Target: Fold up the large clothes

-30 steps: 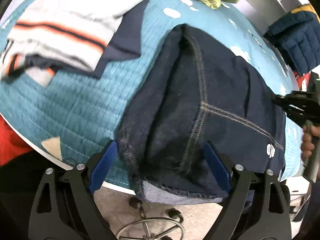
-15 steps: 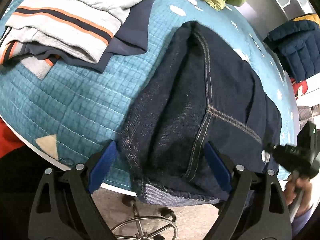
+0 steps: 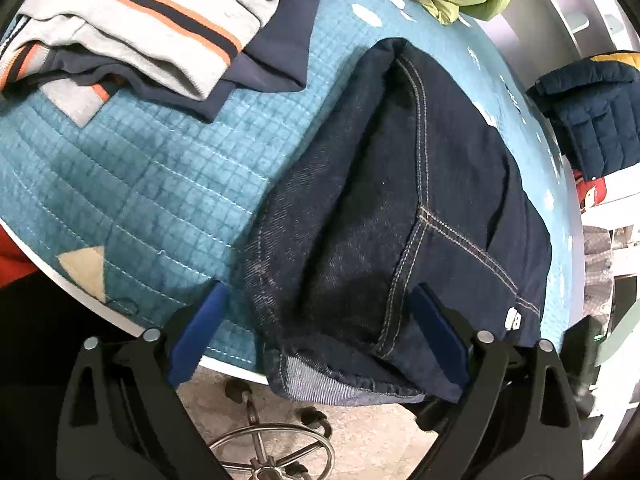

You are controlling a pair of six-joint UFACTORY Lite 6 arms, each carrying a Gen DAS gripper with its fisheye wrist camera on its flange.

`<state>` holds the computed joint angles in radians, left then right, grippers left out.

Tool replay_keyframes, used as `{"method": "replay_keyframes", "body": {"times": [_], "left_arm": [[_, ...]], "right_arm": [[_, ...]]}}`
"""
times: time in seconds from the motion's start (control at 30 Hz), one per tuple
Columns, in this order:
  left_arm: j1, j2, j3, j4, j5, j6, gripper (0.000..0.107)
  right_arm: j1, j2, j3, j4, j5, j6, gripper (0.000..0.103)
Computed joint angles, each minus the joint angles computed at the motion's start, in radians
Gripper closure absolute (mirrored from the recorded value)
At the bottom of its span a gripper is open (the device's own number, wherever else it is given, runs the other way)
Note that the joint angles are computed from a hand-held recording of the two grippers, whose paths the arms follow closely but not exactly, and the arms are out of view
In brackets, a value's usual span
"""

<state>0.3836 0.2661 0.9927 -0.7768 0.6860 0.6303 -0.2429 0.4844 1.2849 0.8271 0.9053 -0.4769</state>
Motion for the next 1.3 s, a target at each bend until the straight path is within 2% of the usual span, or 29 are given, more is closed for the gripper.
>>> {"method": "replay_keyframes", "body": {"times": [0.2, 0.27, 0.33, 0.4, 0.47, 0.53, 0.73, 0.83, 1.0, 1.3], "left_arm": [[-0.034, -0.017, -0.004, 0.029, -0.034, -0.046, 0.017], [-0.063, -0.037, -0.009, 0.083, -0.059, -0.073, 0.032], [-0.062, -0.043, -0.007, 0.070, -0.038, -0.044, 0.046], [-0.049, -0.029, 0.017, 0.049, -0.004, -0.022, 0.057], [-0.023, -0.011, 0.036, -0.013, 0.055, 0.032, 0.080], [-0.014, -0.021, 0.041, -0.039, 0.080, 0.046, 0.084], [-0.030, -0.108, 0.084, -0.055, 0.156, 0.021, 0.085], [-0.062, -0.159, 0.113, -0.070, 0.195, 0.003, 0.086], [-0.114, -0.164, 0.161, -0.043, 0.204, -0.024, 0.086], [-0.085, -0.069, 0.176, -0.046, 0.202, 0.006, 0.086]], "right_arm": [[0.005, -0.022, 0.000, -0.003, -0.002, 0.008, 0.103], [0.020, -0.053, -0.015, -0.016, -0.018, 0.012, 0.103], [0.064, -0.117, -0.035, -0.084, -0.066, 0.042, 0.098], [0.088, -0.197, -0.082, -0.116, -0.115, 0.017, 0.089], [0.123, -0.265, -0.123, -0.115, -0.168, -0.014, 0.082], [0.175, -0.334, -0.159, -0.124, -0.228, -0.029, 0.071], [0.346, -0.485, -0.272, -0.038, -0.350, -0.187, 0.055], [0.421, -0.492, -0.295, 0.049, -0.381, -0.271, 0.047], [0.559, -0.471, -0.285, 0.073, -0.506, -0.280, 0.031], [0.642, -0.266, -0.144, 0.012, -0.554, -0.216, 0.027]]}}
